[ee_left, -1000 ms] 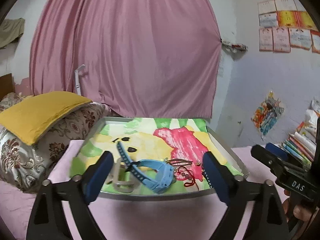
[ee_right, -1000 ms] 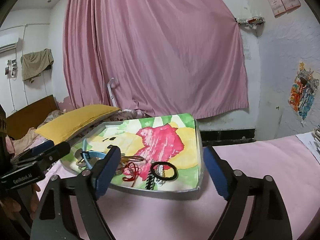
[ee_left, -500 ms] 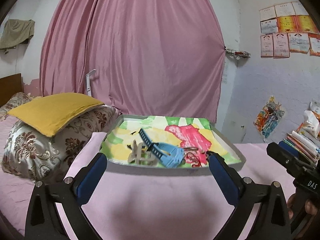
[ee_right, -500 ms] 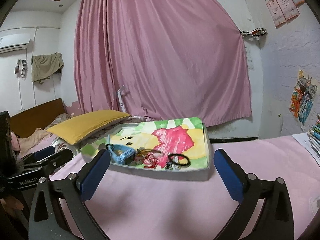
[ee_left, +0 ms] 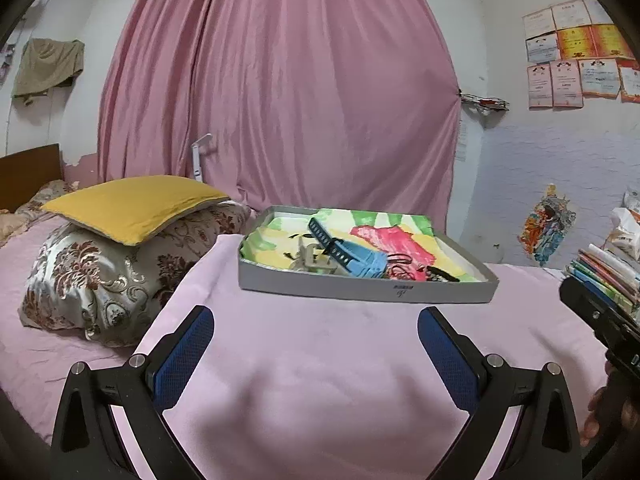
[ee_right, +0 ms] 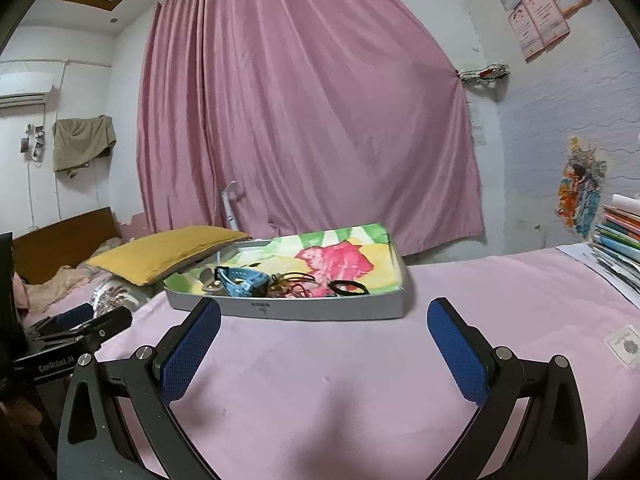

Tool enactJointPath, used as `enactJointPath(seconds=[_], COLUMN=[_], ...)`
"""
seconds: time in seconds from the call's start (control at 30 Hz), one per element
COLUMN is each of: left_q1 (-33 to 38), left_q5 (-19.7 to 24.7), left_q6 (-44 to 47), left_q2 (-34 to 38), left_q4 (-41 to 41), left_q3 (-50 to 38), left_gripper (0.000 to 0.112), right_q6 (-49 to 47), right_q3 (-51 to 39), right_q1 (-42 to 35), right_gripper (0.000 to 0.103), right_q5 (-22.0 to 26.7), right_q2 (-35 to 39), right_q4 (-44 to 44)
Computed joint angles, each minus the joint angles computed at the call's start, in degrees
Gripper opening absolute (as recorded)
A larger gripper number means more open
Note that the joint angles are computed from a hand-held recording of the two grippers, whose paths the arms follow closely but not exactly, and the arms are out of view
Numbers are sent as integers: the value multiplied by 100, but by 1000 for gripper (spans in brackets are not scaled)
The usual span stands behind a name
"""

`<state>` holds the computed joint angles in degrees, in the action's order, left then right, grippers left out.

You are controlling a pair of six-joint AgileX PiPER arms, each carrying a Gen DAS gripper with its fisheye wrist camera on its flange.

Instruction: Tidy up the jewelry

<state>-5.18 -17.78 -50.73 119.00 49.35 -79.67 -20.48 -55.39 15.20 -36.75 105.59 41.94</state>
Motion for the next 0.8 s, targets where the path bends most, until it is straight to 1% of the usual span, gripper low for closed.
enactJointPath(seconds=[0.1, 0.2, 0.3, 0.47, 0.53, 0.63, 0.7, 0.8], left_q1=[-19, -42, -62, -118, -113, -112, -154, -190], left_q5=[-8, -60, -243, -190, -195, -228, -164, -105], left_q6=[656, 1299, 1932, 2129, 2115, 2215, 2550, 2754], left_q2=[39, 91, 120, 191, 213, 207, 214, 224], left_q4=[-728, -1415, -2035, -2218, -2208, -2350, -2681, -2923], left_q3=[120, 228, 402, 413, 423, 456, 452, 432], left_gripper=[102, 102, 102, 102, 102, 102, 102, 102], right_q6=[-379, -378, -263, -193, -175, -562, -783, -863], right_q3=[90, 168, 235, 269, 296, 182, 141, 143], right_q1=[162, 181, 125, 75, 94, 168, 233, 275], right_gripper=[101, 101, 101, 101, 101, 101, 101, 101], right_q5=[-433, -623, -660, -656, -758, -725, -786, -822], right_q2=[107, 144, 147, 192, 203, 260, 296, 291], right_q4=[530, 672, 684, 681, 633, 842, 936, 964])
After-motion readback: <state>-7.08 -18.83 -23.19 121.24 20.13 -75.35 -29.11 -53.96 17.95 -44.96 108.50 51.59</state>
